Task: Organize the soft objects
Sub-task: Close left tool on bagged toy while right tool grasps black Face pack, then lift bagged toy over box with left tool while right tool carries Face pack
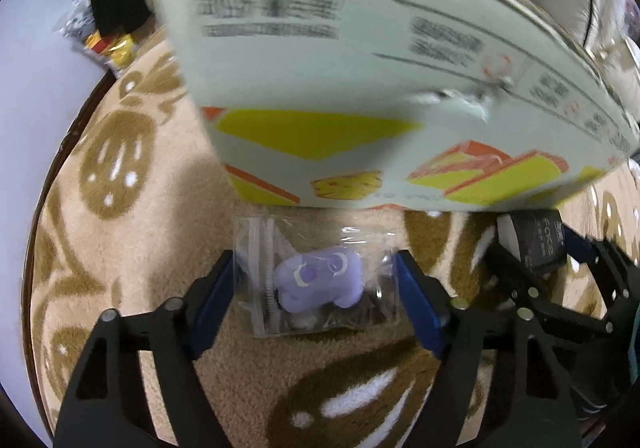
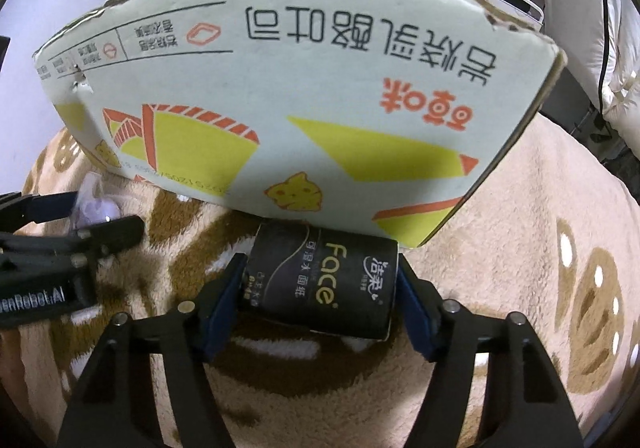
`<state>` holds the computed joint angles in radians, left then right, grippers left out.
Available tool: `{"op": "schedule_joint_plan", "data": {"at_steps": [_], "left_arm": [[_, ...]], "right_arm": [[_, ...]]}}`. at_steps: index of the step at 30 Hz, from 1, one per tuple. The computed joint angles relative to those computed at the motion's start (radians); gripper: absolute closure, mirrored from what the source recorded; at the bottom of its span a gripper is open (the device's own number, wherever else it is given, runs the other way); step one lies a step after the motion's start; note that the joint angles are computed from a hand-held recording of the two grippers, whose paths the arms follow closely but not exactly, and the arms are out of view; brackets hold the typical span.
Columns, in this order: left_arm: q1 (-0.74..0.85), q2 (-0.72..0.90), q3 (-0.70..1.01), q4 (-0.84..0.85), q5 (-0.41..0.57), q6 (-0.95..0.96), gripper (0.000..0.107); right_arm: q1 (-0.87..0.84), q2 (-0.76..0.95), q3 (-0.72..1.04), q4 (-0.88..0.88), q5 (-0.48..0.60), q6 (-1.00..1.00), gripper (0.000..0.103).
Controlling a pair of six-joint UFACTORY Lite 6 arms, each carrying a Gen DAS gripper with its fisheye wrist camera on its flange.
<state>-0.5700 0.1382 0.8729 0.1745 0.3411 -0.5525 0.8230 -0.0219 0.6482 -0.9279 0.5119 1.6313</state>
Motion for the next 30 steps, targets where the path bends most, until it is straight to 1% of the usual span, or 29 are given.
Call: {"op": "schedule_joint_plan", "data": {"at_steps": [3,6,7,9,13,18,23,25,28,30], "left_arm": [[0.018,-0.011,-0.016,-0.057,-0.017,0.049,0.032],[0.011,-0.021,-0.024,0.001,-0.013,0.001,0.033],[0.007,-0.022,-0.025,0.017,-0.010,-0.016,0.033],[-0.001,-0.021,-0.021,0.030,-0.007,-0.040,0.033],[-0.012,-0.031,-0.029,0.057,-0.002,-0.077,0.034],[-0.029,-0.055,-0.043,0.165,0.035,-0.170,0.034],[-0.022,-0.080,-0.060,0.172,0.031,-0.197,0.034],[-0.027,-0.095,-0.069,0.213,0.048,-0.223,0.034],[-0.042,-0.120,-0.080,0.283,0.074,-0.290,0.034],[-0.037,-0.148,-0.092,0.269,0.078,-0.286,0.034]], "right_arm": [[0.003,-0.016,-0.008,0.017,0.004,-0.010,0.029],[0.001,-0.025,-0.001,0.056,0.016,-0.050,0.029],[-0.027,0.015,0.035,0.057,-0.011,-0.085,0.029],[-0.021,0.006,0.046,0.096,0.009,-0.119,0.029],[-0.001,-0.047,0.024,0.131,0.026,-0.126,0.030],[-0.004,-0.139,0.002,0.184,0.057,-0.161,0.030],[-0.033,-0.220,-0.008,0.264,0.084,-0.289,0.030],[-0.039,-0.254,-0.008,0.274,0.097,-0.309,0.030],[-0.032,-0.271,-0.001,0.285,0.101,-0.314,0.030],[-0.011,-0.288,-0.016,0.267,0.091,-0.273,0.030]]}}
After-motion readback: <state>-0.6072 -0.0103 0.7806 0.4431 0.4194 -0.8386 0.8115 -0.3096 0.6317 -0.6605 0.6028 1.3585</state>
